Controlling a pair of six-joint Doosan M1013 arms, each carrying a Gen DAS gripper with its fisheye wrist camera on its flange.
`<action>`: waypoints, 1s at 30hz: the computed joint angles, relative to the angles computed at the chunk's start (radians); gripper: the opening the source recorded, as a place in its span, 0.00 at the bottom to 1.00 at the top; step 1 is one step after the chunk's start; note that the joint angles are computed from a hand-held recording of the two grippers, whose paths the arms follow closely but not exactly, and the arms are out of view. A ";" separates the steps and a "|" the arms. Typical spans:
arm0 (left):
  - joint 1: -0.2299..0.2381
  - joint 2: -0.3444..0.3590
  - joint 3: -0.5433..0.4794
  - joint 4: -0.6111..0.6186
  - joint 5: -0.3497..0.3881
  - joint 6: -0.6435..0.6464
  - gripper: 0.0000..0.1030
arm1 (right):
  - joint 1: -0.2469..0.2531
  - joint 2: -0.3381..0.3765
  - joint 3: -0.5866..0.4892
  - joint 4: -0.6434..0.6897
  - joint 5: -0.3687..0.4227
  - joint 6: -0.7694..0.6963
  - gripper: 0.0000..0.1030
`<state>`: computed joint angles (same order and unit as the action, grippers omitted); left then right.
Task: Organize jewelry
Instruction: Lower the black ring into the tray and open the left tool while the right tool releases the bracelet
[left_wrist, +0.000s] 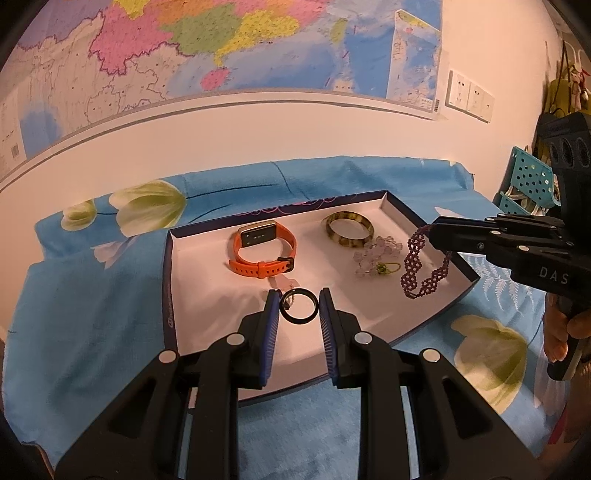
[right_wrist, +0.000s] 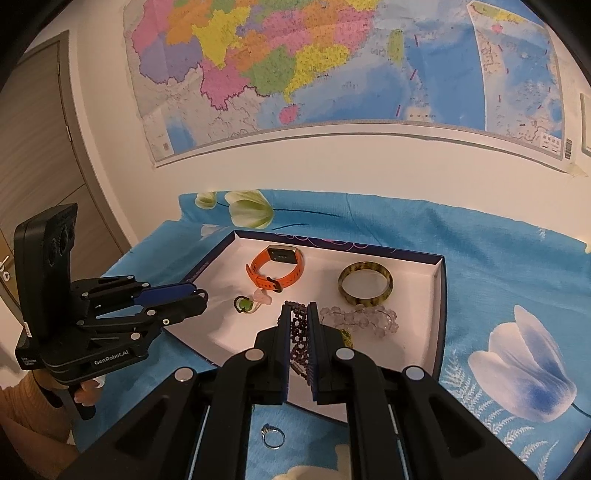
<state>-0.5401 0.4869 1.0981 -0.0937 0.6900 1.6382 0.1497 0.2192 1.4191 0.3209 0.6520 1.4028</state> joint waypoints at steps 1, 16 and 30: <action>0.001 0.002 -0.003 0.000 0.001 0.000 0.22 | 0.000 0.002 -0.002 0.001 0.002 -0.001 0.07; 0.003 0.031 -0.039 0.040 0.029 -0.042 0.22 | -0.004 0.026 -0.019 -0.020 0.019 0.030 0.07; 0.001 0.054 -0.069 0.073 0.056 -0.064 0.22 | -0.005 0.042 -0.033 -0.032 0.025 0.051 0.07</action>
<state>-0.5389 0.5412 1.0288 -0.0205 0.7458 1.5740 0.1446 0.2608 1.3862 0.2891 0.6773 1.4537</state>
